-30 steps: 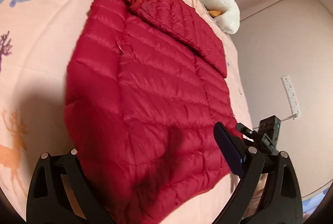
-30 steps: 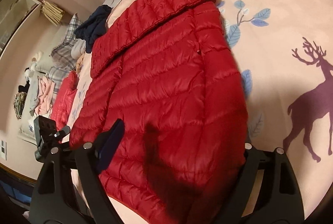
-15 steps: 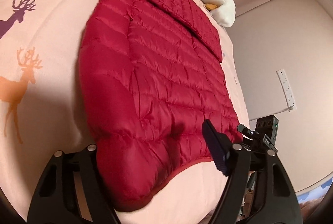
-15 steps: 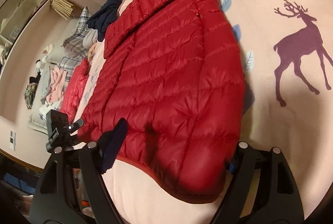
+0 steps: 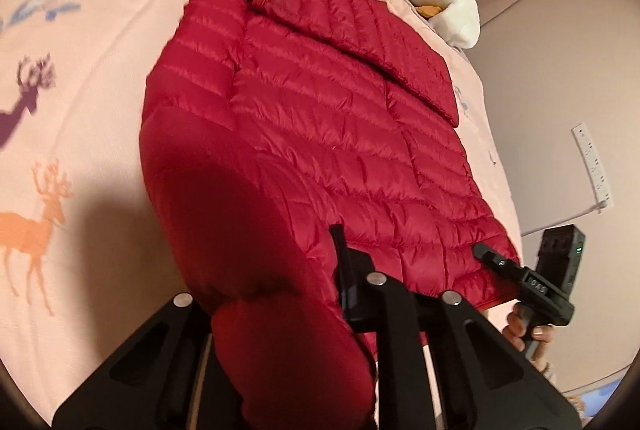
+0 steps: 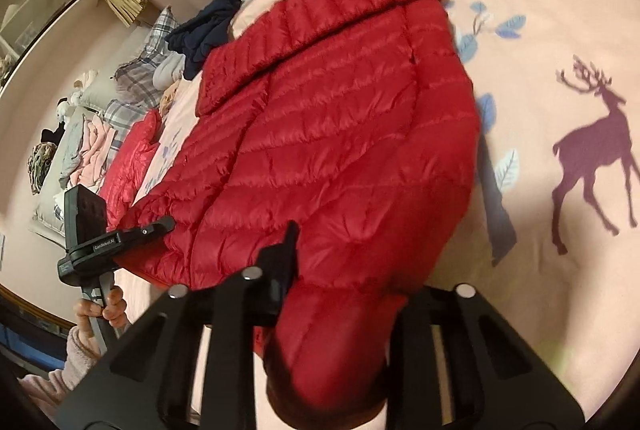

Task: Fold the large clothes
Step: 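Grasp the jacket hem with both grippers and lift it toward the collar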

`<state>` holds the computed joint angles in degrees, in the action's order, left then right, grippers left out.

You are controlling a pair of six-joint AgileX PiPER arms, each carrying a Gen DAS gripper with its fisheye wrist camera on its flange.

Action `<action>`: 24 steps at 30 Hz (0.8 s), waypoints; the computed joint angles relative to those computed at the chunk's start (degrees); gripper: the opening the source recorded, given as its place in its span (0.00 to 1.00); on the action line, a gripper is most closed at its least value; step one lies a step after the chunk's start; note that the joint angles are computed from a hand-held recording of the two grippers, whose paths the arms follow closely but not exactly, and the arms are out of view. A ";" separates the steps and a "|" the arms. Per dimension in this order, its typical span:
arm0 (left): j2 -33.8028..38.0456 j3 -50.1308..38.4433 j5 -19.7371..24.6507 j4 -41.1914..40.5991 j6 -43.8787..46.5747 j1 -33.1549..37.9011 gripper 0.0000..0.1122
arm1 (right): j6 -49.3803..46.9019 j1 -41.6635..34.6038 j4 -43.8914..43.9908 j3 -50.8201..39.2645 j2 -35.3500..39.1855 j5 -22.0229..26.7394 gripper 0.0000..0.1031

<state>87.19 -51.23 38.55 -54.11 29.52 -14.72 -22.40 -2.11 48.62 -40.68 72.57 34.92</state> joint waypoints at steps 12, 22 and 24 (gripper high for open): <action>-8.94 -3.66 -4.76 20.03 -15.76 -7.46 0.11 | -2.51 -1.12 2.50 -0.23 -7.04 0.89 0.14; -9.90 -8.34 -3.23 24.67 -19.33 -9.13 0.11 | 0.31 -1.01 -0.54 -5.11 -10.88 4.77 0.14; -10.13 -9.13 -2.54 24.71 -19.02 -8.71 0.11 | 0.48 -0.97 -1.03 -6.11 -11.52 5.66 0.14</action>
<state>77.07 -60.35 36.02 -29.40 10.51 -23.43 -21.92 -3.07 47.59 -46.79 61.05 40.58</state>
